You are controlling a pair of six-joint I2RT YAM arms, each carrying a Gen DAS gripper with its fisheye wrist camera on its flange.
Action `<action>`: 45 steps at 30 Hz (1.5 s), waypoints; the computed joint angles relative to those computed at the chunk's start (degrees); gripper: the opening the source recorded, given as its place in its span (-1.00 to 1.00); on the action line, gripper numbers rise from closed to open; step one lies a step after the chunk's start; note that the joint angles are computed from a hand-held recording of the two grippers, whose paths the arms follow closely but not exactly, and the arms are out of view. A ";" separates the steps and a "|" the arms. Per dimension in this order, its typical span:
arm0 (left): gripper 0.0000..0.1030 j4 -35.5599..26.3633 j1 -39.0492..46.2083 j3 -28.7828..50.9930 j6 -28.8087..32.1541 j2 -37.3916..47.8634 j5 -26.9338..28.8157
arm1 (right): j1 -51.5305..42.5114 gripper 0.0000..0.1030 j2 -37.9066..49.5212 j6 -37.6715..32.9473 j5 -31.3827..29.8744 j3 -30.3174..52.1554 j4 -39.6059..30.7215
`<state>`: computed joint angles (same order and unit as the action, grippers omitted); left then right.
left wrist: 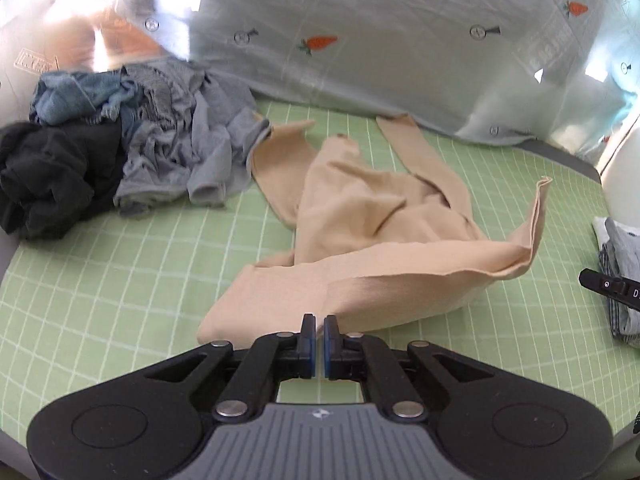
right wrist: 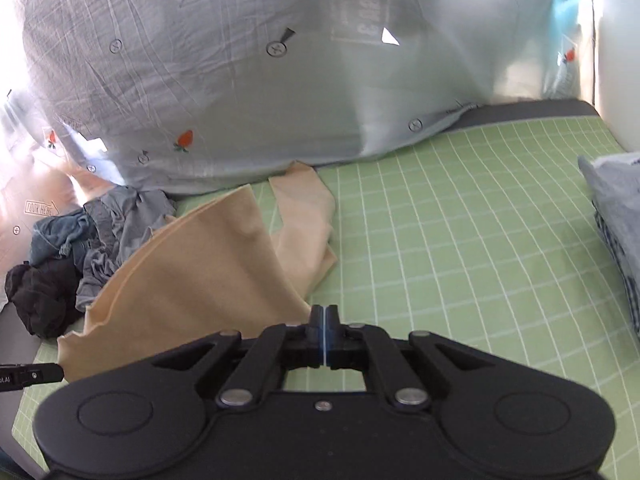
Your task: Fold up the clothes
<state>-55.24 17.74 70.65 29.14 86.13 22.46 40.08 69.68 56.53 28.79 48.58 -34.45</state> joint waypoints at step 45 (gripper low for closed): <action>-0.83 1.29 7.65 4.45 6.26 20.03 -7.60 | 13.40 -0.80 18.78 12.67 -8.59 0.64 -4.54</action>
